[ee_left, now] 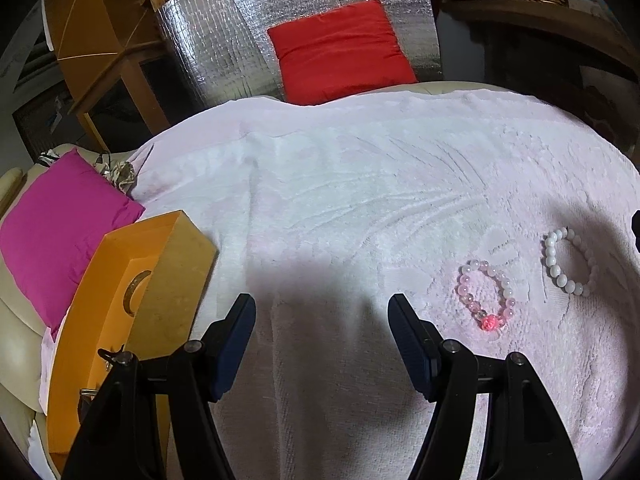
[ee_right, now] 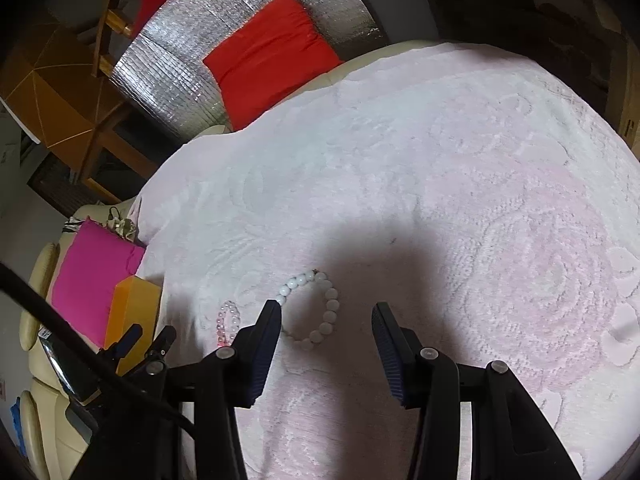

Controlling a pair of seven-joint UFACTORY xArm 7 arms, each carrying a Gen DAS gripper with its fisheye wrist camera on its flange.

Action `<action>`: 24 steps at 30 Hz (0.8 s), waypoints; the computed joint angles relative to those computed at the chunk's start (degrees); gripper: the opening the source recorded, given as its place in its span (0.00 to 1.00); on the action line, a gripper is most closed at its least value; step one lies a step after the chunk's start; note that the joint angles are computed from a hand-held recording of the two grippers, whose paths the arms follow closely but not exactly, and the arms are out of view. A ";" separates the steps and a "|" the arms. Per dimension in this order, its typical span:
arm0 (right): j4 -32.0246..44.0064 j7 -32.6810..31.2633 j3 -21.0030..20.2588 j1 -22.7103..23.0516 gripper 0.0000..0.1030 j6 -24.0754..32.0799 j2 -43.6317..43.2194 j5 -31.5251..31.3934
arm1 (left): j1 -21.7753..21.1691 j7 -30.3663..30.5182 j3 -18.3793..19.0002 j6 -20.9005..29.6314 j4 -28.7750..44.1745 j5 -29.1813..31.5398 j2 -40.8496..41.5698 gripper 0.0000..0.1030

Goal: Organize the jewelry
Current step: 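Move both open tools over the pink and white bead bracelets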

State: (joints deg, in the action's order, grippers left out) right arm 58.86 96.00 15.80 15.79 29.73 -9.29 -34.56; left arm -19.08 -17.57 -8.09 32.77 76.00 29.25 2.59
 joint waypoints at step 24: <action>-0.89 -1.15 -0.42 -0.10 0.45 -3.50 0.91 3.92 | 0.86 11.75 -0.30 2.16 0.68 -16.13 0.71 0.68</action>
